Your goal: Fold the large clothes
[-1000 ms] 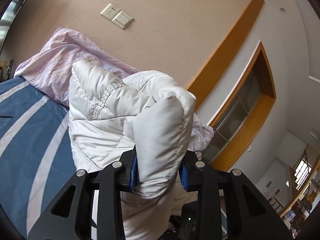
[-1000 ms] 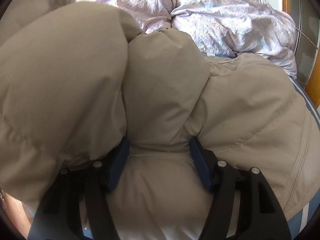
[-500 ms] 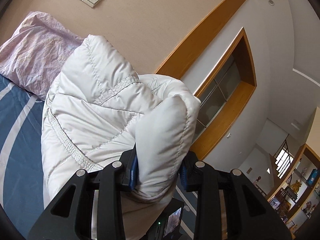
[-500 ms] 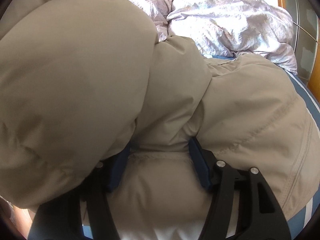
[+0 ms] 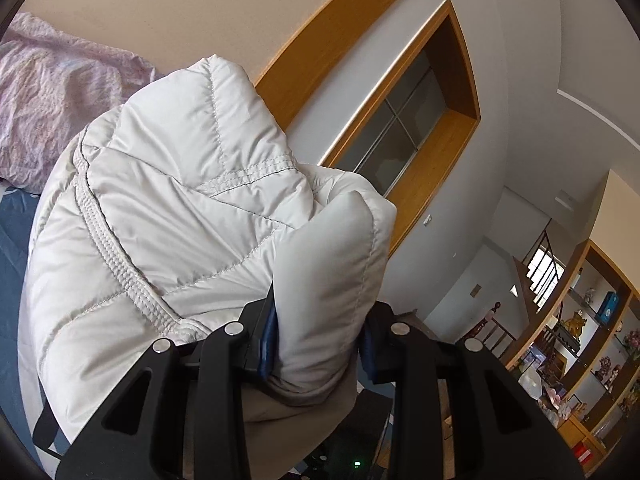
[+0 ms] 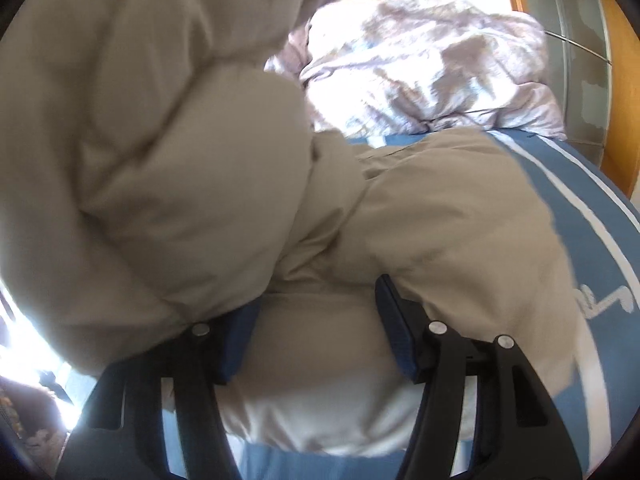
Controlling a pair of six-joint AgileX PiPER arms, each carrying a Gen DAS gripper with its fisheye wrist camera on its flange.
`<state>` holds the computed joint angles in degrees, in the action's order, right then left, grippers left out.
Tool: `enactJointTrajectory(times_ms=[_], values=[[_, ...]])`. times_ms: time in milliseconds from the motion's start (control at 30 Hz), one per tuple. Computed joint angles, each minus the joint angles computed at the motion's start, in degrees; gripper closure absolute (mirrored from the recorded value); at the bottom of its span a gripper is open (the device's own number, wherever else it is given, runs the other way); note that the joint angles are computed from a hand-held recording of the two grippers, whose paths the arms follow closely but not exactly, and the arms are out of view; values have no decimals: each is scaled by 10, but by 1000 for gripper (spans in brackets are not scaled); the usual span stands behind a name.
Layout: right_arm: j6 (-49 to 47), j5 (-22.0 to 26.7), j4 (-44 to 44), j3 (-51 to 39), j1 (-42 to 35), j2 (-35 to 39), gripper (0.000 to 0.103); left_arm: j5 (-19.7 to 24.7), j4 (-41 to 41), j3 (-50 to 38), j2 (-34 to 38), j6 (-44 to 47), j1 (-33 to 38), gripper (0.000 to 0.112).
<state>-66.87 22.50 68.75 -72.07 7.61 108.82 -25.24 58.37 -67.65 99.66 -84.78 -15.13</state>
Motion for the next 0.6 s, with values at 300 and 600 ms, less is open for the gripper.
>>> enactJointTrajectory(times_ms=[300,600], values=[[30,-29,8,12,-90,-21,33,25,132,-94,79,-135,-30,80],[278,-16,-217,-68,-186,38,33,71,310,-159,123,-316,-82,80]])
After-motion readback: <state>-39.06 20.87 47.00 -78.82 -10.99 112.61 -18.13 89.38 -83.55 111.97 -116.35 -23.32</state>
